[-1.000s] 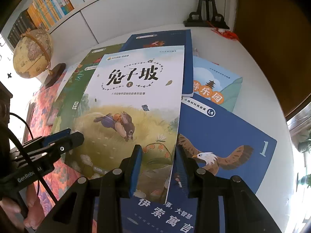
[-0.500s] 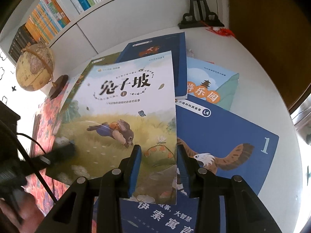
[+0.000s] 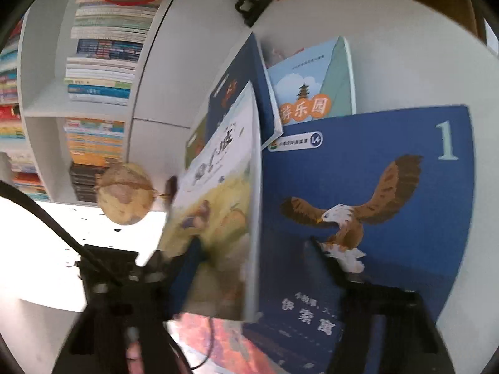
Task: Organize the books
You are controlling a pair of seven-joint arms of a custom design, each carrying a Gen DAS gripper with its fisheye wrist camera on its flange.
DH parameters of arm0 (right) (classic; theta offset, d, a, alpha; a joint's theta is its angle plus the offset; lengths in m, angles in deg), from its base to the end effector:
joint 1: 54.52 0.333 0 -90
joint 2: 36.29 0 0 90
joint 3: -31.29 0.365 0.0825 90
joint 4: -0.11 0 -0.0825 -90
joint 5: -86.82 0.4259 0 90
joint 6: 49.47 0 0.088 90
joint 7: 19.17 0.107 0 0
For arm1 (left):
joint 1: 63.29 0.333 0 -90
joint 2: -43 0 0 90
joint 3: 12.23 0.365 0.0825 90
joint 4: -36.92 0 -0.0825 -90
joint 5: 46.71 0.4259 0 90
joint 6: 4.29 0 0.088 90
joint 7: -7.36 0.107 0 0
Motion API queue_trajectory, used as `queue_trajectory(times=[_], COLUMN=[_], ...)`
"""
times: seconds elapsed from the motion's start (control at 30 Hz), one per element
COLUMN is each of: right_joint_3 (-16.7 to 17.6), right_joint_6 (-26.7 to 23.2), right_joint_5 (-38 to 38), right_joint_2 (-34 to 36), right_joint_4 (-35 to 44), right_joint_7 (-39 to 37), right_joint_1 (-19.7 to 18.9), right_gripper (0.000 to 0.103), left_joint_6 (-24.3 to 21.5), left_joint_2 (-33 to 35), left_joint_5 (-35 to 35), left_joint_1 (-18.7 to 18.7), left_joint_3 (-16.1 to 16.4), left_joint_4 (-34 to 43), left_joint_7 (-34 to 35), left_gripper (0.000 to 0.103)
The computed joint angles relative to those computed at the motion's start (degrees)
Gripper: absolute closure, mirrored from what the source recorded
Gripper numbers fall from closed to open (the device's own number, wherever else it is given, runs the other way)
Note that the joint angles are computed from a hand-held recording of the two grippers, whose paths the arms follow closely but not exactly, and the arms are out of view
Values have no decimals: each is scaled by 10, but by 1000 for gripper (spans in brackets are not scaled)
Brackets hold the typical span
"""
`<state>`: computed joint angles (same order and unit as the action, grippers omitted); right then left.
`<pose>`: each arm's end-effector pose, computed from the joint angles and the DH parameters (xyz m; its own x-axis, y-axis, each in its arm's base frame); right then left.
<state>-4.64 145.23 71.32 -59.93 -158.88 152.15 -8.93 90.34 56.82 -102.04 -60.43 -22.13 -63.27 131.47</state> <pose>0.4202 0.0927 0.4470 -0.4519 -0.3110 -0.8361 -0.4757 0.8769 -0.0690 0.6409 -0.1522 0.4844 -0.3009 -0.4416 0.8453 -0.9195 0.3695 -0.1343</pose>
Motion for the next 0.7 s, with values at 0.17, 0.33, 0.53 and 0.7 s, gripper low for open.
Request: queue_trajectory(times=[0.17, 0.33, 0.53, 0.7], right_joint_3=[65, 113, 201, 237], right_joint_6=[-149, -269, -389, -412], right_joint_5=[-24, -35, -81, -69], right_joint_2=[0, 29, 61, 48], right_joint_4=[54, 128, 196, 195], right_joint_7=[-60, -139, -212, -260], right_joint_1=[-40, -50, -98, -126], right_gripper=[75, 80, 80, 80], left_joint_6=[56, 168, 246, 234], left_joint_2=[-19, -70, -116, -143], left_joint_5=[108, 220, 273, 214], left_joint_1=[-26, -59, -76, -61], left_joint_3=[5, 3, 4, 21], left_joint_4=[-15, -61, -107, -127], left_joint_7=[-10, 14, 68, 120], left_gripper=[86, 79, 79, 79])
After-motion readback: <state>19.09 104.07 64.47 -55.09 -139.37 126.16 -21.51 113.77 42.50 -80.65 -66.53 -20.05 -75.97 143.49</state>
